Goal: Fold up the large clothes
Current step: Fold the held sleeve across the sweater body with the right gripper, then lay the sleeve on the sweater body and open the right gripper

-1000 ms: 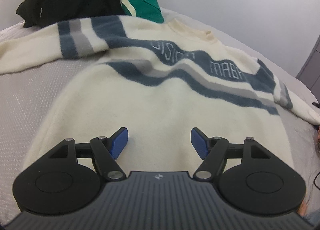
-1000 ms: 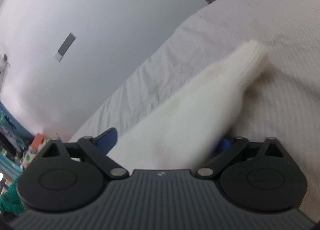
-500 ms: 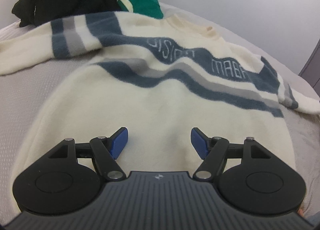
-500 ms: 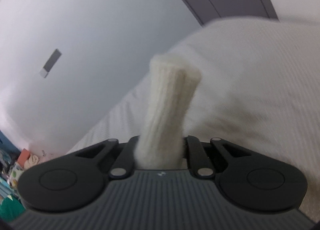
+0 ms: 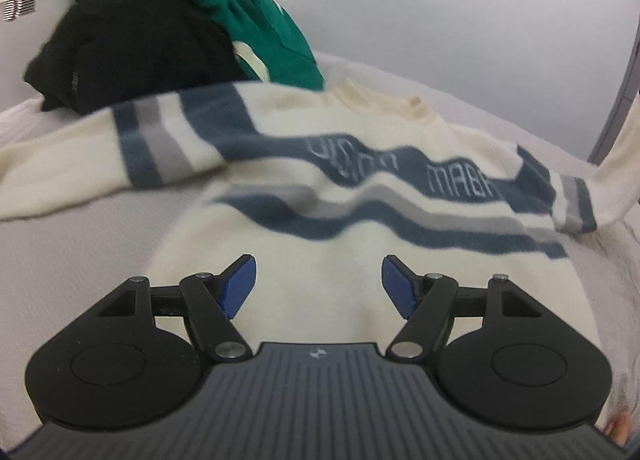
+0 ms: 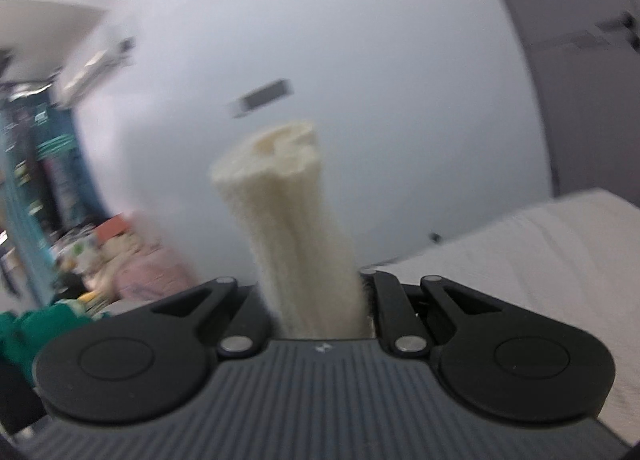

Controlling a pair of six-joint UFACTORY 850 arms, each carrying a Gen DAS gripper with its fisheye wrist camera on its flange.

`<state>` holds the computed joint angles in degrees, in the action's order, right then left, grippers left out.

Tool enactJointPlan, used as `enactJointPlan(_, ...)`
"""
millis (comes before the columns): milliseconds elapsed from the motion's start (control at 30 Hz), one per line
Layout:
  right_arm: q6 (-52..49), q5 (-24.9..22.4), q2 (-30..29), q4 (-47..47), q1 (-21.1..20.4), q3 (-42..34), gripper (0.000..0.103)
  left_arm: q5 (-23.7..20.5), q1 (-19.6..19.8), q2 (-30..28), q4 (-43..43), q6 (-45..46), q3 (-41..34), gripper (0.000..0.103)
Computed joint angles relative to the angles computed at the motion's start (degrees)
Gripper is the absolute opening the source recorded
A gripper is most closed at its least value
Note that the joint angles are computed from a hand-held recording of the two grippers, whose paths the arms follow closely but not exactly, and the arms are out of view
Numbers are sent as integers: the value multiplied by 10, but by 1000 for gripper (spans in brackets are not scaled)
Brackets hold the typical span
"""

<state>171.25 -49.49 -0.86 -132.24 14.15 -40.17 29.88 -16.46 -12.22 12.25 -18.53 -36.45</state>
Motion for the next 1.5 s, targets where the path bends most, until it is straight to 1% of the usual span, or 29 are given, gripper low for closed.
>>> enactJointPlan(133,-123,-15,-22,34,83,-60,10,18,42,21,65,-72,15,74)
enactJointPlan(200,-180,-21,-46,33,119,-90,10,31,62,32,87,-103,24,74)
enactJointPlan(300,-243,-16,-94,19,164,-141,11,53,90,45,128,-148,37,74)
enactJointPlan(367,-252,1,-122,6,182,-168,11,65,105,53,146,-167,45,74)
enactJointPlan(433,-264,6,-149,5,210,-188,11,79,119,56,163,-184,50,74)
enactJointPlan(533,-274,25,-193,-1,243,-218,11,89,132,53,176,-201,49,74)
enactJointPlan(633,-267,51,-239,-7,268,-246,11,90,142,43,182,-208,42,74)
enactJointPlan(667,-270,54,-248,2,281,-250,11,91,144,39,187,-215,39,74)
enactJointPlan(767,-304,83,-299,21,297,-289,11,95,157,24,216,-251,27,74)
enactJointPlan(800,-308,89,-306,30,308,-285,11,96,161,19,224,-260,24,74)
enactJointPlan(867,-308,119,-327,37,314,-290,12,97,167,11,235,-273,17,74)
enactJointPlan(933,-308,129,-342,44,320,-293,13,99,173,3,253,-293,12,74)
enactJointPlan(1033,-324,128,-354,60,325,-300,13,98,177,-5,267,-309,6,74)
enactJointPlan(1133,-299,129,-346,50,327,-286,13,91,172,-13,265,-306,-2,74)
enactJointPlan(1200,-276,132,-339,36,326,-278,15,86,166,-13,255,-293,-3,74)
enactJointPlan(1233,-267,133,-343,30,328,-280,22,84,164,-13,251,-287,-2,74)
enactJointPlan(1267,-241,137,-345,6,326,-277,36,82,162,-11,249,-284,-2,74)
enactJointPlan(1300,-217,137,-348,-18,327,-273,43,80,160,-11,244,-277,-1,74)
enactJointPlan(1333,-201,140,-355,-35,326,-279,58,77,158,-11,237,-271,-2,74)
enactJointPlan(1367,-186,142,-357,-51,326,-279,70,77,156,-10,230,-264,-1,74)
enactJointPlan(1433,-157,142,-353,-73,328,-272,75,77,154,-9,219,-254,1,74)
enactJointPlan(1500,-133,154,-343,-85,329,-265,75,77,153,-7,211,-250,3,74)
